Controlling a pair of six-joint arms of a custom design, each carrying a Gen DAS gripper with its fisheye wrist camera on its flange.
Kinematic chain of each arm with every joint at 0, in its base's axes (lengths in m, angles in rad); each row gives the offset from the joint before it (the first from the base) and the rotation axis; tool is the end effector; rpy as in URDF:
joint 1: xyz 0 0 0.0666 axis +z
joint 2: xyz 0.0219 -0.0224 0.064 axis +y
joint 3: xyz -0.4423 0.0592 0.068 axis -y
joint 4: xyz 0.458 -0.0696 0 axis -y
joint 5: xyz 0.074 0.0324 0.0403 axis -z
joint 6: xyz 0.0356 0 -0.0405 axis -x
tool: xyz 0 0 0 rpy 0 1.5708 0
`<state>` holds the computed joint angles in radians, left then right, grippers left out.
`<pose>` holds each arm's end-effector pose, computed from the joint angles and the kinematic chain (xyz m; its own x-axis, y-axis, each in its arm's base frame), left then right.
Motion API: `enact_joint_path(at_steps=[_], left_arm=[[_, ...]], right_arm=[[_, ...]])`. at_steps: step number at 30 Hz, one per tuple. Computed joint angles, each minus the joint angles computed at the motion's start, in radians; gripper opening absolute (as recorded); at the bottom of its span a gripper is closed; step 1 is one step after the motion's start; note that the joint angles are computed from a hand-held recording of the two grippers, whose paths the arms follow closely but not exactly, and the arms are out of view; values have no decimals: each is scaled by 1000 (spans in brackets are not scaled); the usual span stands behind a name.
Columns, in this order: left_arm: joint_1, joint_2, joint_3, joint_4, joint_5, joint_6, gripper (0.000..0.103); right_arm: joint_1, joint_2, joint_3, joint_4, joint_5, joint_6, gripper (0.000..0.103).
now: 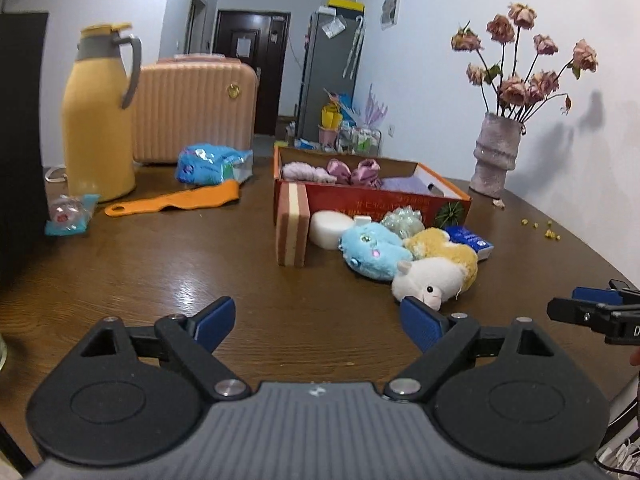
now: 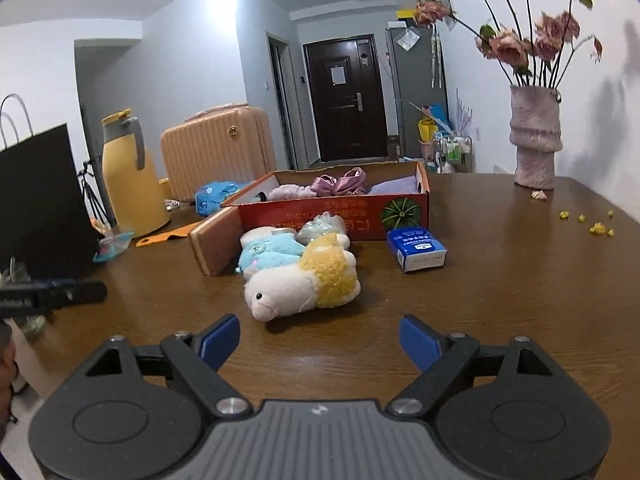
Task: Organize soft objects
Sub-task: 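Move both tools back toward the plush toys on the table, then grasp the white-and-yellow alpaca plush with both tools and lift it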
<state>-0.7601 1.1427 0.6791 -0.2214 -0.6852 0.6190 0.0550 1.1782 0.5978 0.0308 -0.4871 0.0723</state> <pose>0.2967 -0.2515 0.2920 -0.4769 -0.1665 -0.8630 -0.1208 0.9850 -0.1232 0.3869 0.0376 0.2589 -0.4879 -0.0908 -0.8682 -0.4836 0.8561 0.1823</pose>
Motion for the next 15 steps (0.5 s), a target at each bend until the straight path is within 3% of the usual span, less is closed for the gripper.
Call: enact_joint_path(at_steps=[7,9,13,15], left_arm=[[109,115,63,85,263,7,88],[124,165,103,114,314,-13,87],[152,255,167,155,393,-23,87],[165,293,195,149,435,3,81]], right_arm=[[25,157,113,26,-34,-79,79],[36,210,163,26,-23,-94,72],[50,309,258,16,-46,-121,67],[57,365,309,-18,-65,-142,55]])
